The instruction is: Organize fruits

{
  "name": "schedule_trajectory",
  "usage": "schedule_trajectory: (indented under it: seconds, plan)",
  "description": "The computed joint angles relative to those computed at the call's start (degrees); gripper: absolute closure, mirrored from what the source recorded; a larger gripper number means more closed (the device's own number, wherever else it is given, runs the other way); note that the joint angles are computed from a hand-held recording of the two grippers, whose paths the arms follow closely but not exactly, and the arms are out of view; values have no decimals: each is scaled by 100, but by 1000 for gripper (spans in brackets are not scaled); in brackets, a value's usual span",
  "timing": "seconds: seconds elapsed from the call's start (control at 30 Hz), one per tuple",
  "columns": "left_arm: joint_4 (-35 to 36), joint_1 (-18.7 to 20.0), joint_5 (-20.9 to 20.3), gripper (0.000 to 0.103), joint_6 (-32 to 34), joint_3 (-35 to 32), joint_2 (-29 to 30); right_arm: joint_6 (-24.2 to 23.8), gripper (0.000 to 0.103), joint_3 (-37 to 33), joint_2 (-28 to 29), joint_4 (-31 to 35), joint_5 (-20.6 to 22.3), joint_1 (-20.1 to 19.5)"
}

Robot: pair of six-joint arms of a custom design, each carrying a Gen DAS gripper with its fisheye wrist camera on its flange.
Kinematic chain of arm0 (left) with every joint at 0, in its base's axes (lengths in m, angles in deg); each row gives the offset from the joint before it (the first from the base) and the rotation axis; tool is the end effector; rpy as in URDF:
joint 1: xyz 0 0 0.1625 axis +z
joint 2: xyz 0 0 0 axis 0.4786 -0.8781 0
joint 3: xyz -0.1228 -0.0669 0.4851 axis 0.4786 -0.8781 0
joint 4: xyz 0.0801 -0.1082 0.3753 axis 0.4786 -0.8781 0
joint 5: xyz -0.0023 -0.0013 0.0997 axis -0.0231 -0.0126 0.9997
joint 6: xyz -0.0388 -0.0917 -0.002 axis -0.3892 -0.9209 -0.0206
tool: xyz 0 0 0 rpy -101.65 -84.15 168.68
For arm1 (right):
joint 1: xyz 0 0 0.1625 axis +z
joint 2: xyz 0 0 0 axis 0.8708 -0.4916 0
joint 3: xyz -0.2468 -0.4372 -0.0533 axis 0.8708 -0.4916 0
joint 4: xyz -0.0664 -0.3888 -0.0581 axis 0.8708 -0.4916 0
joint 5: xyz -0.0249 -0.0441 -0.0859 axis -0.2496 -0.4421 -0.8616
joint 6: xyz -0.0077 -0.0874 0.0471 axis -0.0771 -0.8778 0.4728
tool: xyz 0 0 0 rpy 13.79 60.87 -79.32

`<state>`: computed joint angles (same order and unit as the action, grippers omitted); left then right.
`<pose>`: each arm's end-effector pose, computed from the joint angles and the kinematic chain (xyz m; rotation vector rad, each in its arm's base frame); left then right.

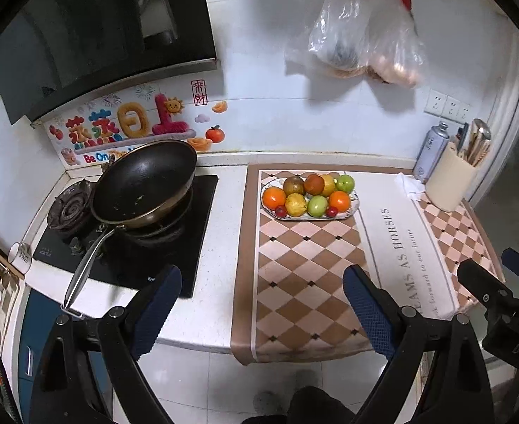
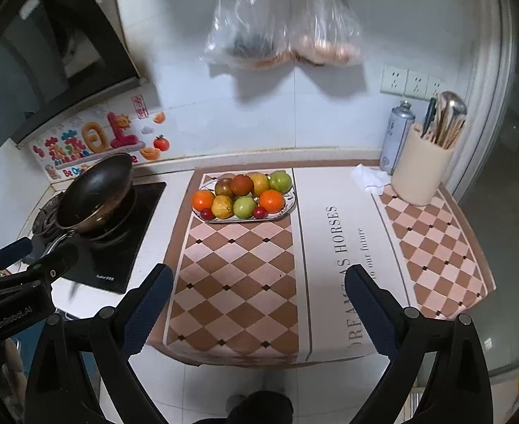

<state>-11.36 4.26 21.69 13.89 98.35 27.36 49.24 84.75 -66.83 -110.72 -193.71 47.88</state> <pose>-0.4948 -0.5811 0.2369 0.0186 2.1655 -0.9059 0.2967 -0.6494 0.4202 0.6052 -2.3657 0.7092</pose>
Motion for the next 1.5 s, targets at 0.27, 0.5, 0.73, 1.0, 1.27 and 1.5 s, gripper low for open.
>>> schedule_trajectory:
  seconds: [0.27, 0.5, 0.73, 1.0, 1.27, 1.5]
  plan:
    - [606, -315, 130, 9, -597, -79, -29, -99, 1, 319, -541, 13, 189, 218]
    - [869, -371, 99, 9, -823, -267, 84, -191, 1, 117, -573, 209, 281, 200]
    - [852, -265, 40, 9, -798, -469, 228, -215, 1, -160, -441, 478, 331, 135]
    - [850, -17, 79, 9, -504, -878, 466, -274, 1, -728, -31, 612, 374, -9]
    - [886, 421, -166, 9, -210, -1304, 731, -99, 1, -1577, 632, 1248, 380, -302]
    - [1124, 747, -201, 9, -88, -1740, 962, -76, 1, -2248, 1181, 1741, 276, -460]
